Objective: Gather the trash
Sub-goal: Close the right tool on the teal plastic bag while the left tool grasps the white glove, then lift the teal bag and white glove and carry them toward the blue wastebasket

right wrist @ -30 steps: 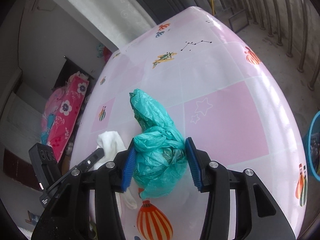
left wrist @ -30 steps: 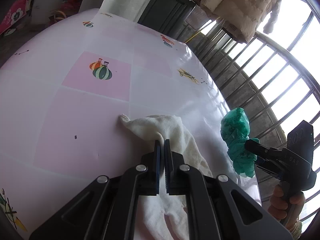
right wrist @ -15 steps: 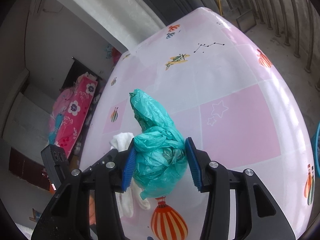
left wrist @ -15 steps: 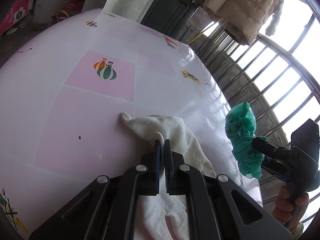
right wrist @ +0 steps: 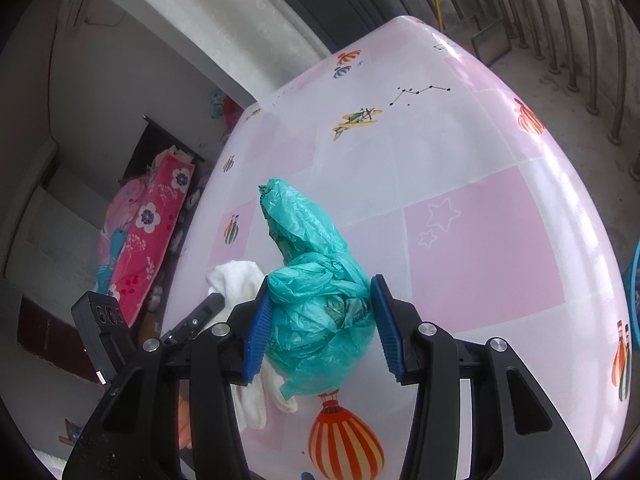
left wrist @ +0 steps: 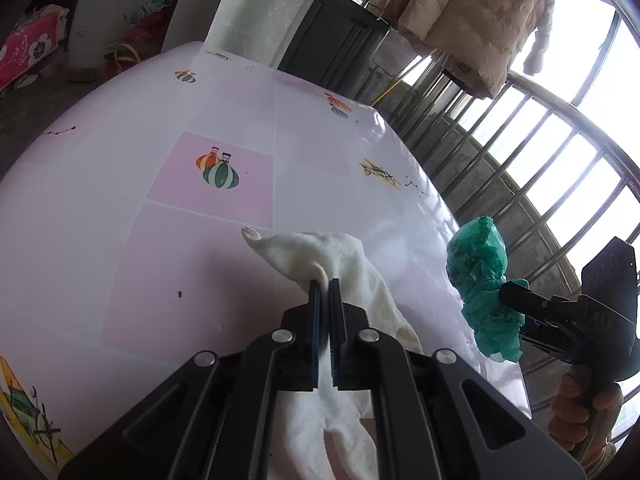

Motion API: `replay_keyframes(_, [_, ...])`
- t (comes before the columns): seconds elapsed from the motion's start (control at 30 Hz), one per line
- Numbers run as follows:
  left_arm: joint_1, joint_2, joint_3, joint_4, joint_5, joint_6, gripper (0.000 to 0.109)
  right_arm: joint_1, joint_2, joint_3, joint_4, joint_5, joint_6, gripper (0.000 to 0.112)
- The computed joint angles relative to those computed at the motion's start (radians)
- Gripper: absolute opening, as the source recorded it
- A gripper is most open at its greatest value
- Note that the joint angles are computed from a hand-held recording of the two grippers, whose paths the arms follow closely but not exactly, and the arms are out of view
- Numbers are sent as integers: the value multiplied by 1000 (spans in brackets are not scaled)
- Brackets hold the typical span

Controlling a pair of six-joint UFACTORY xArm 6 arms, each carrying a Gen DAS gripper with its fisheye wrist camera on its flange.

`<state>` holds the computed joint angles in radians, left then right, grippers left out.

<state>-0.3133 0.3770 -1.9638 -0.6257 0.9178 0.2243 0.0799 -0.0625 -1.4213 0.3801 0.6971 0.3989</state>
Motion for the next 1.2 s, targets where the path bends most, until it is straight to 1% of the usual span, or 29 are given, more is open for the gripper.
replay_keyframes(0.23, [-7,7,-21,8,-7,11,3,-1,3,8,3,3,17,45])
replay_keyframes(0.4, [-18,-4,-17,22,-33,26,3,-5,10,-1,8,1,17,45])
replay_keyframes(0.63, [-31,-3,-42,24,-26,43,3,-9,-14,30,27,-11,3,45])
replay_keyframes(1.2, [-58,-64,11,53,-90,91,3,-27,-82,96,70,-45,-32,45])
